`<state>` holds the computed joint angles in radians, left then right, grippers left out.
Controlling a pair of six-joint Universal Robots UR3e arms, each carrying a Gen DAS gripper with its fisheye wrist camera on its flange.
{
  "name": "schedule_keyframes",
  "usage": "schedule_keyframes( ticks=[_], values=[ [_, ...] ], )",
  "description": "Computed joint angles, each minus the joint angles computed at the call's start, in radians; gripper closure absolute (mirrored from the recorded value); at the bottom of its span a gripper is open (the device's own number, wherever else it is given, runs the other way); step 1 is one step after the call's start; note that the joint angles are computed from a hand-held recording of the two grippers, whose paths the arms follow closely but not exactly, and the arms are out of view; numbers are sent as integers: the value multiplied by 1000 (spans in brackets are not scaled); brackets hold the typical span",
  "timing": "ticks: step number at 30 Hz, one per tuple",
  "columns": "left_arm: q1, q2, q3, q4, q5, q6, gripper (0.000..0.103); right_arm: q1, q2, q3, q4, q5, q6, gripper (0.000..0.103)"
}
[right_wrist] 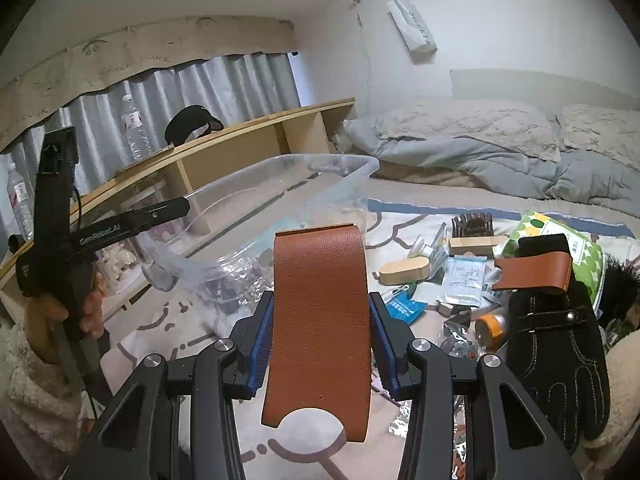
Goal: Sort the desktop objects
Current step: 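Carry the tape measure and strap over the clear bin with both grippers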
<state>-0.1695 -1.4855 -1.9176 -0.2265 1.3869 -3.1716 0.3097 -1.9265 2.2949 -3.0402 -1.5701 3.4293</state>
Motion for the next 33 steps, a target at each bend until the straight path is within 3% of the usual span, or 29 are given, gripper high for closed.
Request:
schedule_keyframes(
  ticks=[9,15,26,33],
  values=[
    [-17,-8,15,2,27,-35,46,18,41,-38,2,3,-8,58],
    [-43,-28,87,-37,49,-91,46,-3,65,-81,14,61,3,58],
    [-76,-99,227,-140,134,-173,46,-6,169,-284,111,99,-19,58],
    [-45,-128,193,-120,142,-134,46,-25,240,-397,173,137,-13,58]
  ],
)
